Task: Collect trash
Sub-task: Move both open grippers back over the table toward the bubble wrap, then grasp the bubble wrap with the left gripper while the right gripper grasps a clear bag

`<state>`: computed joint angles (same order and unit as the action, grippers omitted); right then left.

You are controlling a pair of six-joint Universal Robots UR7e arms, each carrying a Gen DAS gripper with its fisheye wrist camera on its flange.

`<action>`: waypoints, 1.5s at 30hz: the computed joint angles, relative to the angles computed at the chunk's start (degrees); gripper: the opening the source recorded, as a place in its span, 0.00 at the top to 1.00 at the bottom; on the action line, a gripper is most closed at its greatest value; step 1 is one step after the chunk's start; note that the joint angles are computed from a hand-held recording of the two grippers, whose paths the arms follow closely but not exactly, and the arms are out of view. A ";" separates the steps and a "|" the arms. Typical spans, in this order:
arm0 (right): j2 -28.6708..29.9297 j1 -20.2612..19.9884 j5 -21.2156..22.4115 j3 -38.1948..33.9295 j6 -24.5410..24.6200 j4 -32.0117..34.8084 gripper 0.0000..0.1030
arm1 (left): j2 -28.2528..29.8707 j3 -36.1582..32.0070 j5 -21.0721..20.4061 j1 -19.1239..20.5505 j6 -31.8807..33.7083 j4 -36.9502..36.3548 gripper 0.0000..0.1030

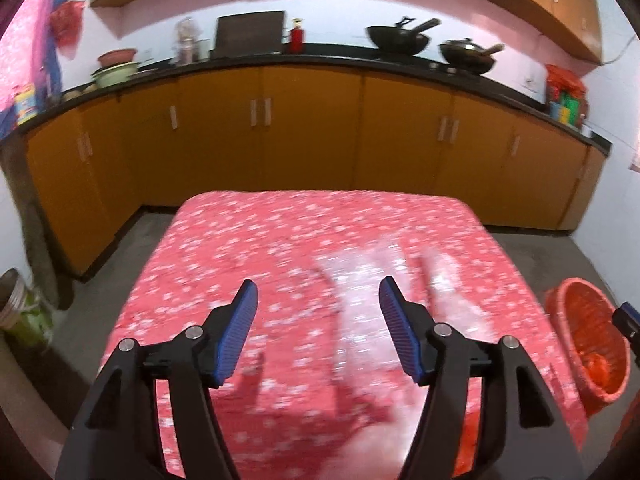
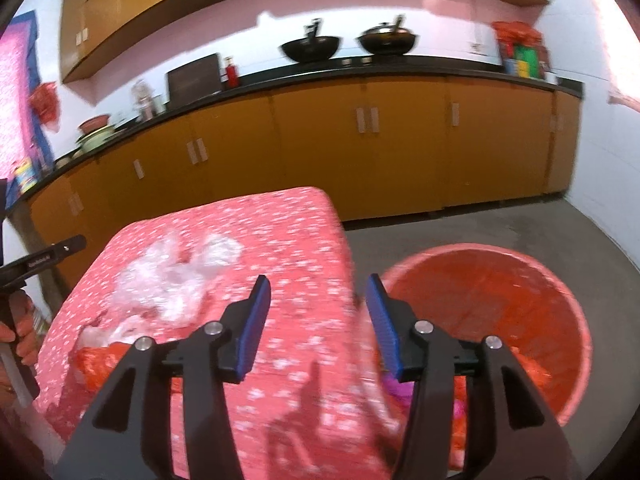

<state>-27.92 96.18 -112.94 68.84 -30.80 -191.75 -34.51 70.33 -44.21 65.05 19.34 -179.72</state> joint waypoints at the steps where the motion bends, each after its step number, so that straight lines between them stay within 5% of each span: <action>1: 0.97 0.31 0.60 -1.49 0.16 1.89 0.51 | -0.24 0.26 0.27 0.31 0.08 -0.31 0.37; 13: 12.63 2.59 2.85 -19.08 0.51 19.35 0.43 | -2.12 1.43 0.68 3.56 0.82 -1.53 0.35; 24: 19.97 3.02 0.84 -30.96 -0.44 28.19 0.39 | -1.92 0.61 -2.08 4.43 1.26 0.18 0.35; 26: 20.54 2.87 -0.26 -31.90 -0.51 29.32 0.54 | -1.66 0.26 -2.70 4.32 1.06 0.89 0.35; 27: 20.79 2.82 -1.02 -32.34 -0.39 29.97 0.75 | -1.51 0.12 -2.97 4.25 0.93 1.23 0.34; 28: 20.55 2.63 -0.96 -32.33 0.68 30.98 0.83 | -1.34 0.01 -3.17 4.17 0.81 1.45 0.34; 31: 19.44 2.30 -0.41 -30.30 0.32 28.32 0.92 | -0.84 -0.39 -4.21 3.86 0.11 2.62 0.33; 45: 15.83 1.22 -2.82 -23.86 -1.01 15.68 0.94 | 5.28 -9.01 -7.52 2.56 -2.16 14.00 0.28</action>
<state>-12.09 97.40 -115.76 44.98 -31.80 -176.07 -29.24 61.32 -51.73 67.61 17.18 -165.72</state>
